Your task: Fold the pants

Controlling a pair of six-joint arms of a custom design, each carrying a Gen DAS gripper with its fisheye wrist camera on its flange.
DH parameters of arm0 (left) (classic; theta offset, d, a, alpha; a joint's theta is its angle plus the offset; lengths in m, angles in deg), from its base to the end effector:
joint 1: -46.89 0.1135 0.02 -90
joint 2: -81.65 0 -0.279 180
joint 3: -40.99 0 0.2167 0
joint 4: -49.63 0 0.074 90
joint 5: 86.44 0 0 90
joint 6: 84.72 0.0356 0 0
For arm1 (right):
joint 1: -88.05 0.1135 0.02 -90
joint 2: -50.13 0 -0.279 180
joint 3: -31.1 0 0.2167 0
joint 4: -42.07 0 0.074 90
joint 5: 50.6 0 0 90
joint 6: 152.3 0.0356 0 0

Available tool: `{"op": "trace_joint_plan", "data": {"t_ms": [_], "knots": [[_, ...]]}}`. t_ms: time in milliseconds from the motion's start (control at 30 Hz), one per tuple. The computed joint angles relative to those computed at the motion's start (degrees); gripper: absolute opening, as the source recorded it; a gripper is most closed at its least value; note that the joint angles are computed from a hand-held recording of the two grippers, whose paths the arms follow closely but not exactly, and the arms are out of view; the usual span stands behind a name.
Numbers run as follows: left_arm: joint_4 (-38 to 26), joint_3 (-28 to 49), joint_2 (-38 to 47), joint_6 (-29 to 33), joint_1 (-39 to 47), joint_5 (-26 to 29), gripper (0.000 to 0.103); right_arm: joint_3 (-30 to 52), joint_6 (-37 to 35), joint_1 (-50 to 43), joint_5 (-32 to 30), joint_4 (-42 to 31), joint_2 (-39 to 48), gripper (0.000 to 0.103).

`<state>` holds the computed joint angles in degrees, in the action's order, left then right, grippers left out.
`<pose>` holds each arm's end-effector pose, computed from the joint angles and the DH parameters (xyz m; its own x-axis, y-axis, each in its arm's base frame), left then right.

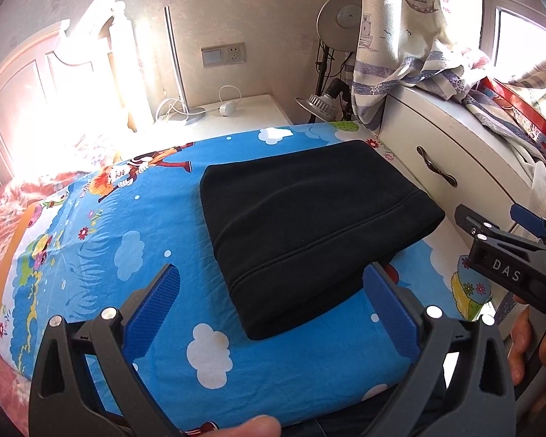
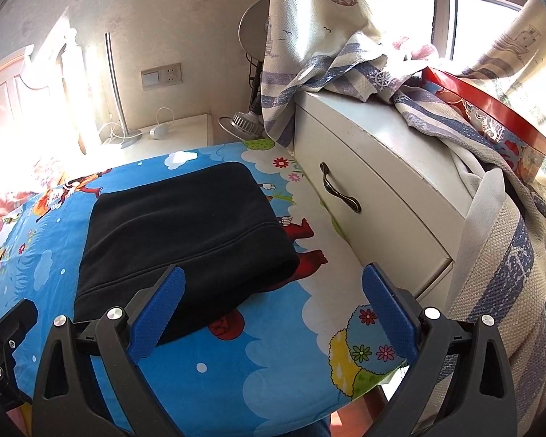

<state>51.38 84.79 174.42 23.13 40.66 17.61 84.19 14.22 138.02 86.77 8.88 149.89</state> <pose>0.2470 -0.0357 0.1490 -0.6120 0.3659 -0.7011 0.4799 0.8765 0.0386 0.1701 0.1618 0.1343 -0.5709 0.3444 -0.7453 0.5142 0.8576 0.0024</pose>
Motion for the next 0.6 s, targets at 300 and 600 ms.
{"op": "trace_joint_plan", "data": {"t_ms": [300,600], "knots": [[-0.21,0.14,-0.07,0.3,0.86,0.59,0.101,-0.05,-0.3,-0.16,0.07,-0.01,-0.36,0.095],[-0.05,0.09,-0.1,0.11,1.0,0.61,0.101,-0.48,-0.04,0.18,0.08,0.07,-0.69,0.095]]}}
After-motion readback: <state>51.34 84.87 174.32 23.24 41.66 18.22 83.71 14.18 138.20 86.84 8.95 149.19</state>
